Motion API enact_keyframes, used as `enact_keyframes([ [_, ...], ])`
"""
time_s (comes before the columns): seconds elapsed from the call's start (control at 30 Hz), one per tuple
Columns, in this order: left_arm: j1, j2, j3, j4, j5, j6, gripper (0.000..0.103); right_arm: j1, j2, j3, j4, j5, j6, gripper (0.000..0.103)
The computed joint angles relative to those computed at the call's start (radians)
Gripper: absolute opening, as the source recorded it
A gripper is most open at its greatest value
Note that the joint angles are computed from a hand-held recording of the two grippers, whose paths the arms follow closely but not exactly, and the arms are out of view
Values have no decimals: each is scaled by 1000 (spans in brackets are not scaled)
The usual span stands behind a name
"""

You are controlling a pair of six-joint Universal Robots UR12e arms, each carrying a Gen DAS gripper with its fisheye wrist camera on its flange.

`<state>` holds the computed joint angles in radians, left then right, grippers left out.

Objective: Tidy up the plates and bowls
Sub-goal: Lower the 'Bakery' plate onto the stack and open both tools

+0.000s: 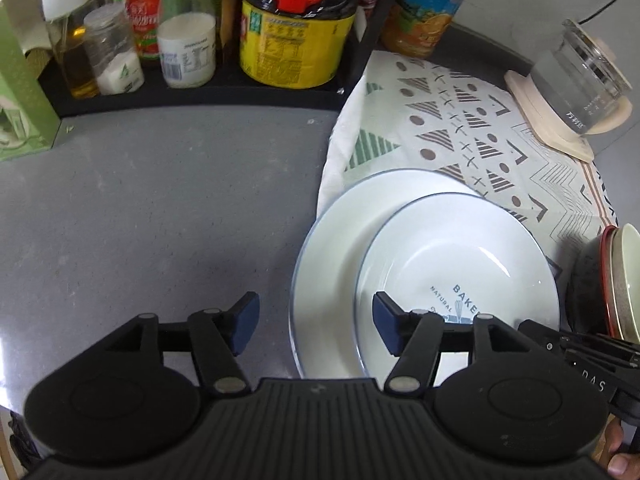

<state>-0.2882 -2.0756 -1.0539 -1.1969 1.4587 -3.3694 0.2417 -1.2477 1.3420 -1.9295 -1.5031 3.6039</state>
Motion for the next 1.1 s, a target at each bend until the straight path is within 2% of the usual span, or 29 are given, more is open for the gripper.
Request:
enact_keyframes([
  [0.2,3,-4,-9,-20,-43,-12,62,8,7,-4,3,-13,-21,17],
  [0.47,-3,4,-37,20,-23,-33,61,12,14,-15,16,-22,-37,22],
  [0.57,2,7,-44,20,-21,-52,51,14,13,-12,12,-27,-32,22],
  [0.67,15,17,-64,41,-73,-69,40,13,12,-11,11,-24,-24,22],
  [0.73,17,20,-71,52,-83,-70,34,12,12,-10,11,-21,-23,23],
  [0.93,17,30,-92,83,-81,-83,30,14,14,-11,11,-23,-20,28],
  [1.1,10,14,-55,32,-48,-52,34,17,17,-13,12,-33,-25,30],
])
